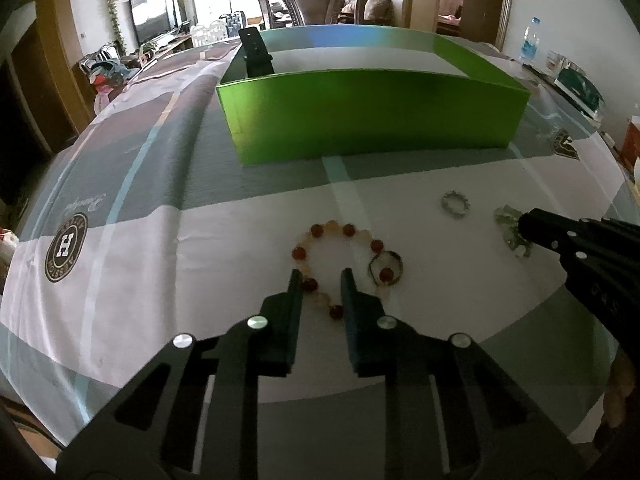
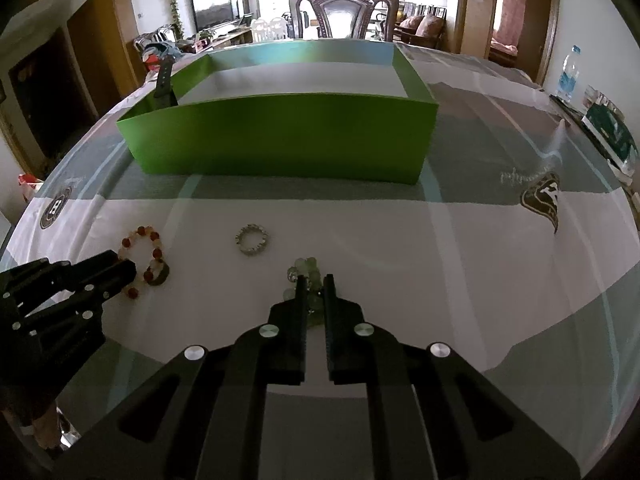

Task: Organize jewelry
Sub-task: 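Grasp the red-and-amber bracelet with the left tool while the right tool grasps the silver charm cluster, then carry the bracelet and charms over the green box and open both tools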

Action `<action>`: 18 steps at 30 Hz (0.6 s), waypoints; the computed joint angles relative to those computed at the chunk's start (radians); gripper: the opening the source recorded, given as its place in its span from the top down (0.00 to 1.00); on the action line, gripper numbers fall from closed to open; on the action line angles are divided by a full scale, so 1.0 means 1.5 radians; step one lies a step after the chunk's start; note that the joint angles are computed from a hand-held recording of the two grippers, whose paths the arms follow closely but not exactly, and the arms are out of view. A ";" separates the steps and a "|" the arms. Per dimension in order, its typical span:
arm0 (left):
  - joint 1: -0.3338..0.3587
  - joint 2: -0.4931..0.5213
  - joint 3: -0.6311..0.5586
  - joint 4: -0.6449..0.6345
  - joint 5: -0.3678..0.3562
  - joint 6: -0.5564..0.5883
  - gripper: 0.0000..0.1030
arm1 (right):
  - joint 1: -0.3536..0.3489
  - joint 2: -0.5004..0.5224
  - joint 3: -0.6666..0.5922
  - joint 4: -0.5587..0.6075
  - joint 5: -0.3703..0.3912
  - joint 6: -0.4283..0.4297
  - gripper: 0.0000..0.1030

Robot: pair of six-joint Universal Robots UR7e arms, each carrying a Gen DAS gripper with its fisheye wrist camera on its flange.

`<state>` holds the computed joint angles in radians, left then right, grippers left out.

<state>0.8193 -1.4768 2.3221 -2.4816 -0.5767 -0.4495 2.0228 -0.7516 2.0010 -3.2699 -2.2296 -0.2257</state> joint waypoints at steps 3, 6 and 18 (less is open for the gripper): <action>0.008 -0.014 -0.004 0.008 -0.020 -0.004 0.80 | -0.003 -0.005 0.003 -0.002 -0.003 0.009 0.82; 0.015 -0.017 -0.006 0.011 -0.010 -0.013 0.77 | -0.006 -0.007 0.002 0.002 -0.003 0.010 0.82; 0.023 -0.012 -0.013 -0.001 -0.021 0.000 0.92 | -0.005 -0.001 -0.006 0.016 0.016 -0.017 0.92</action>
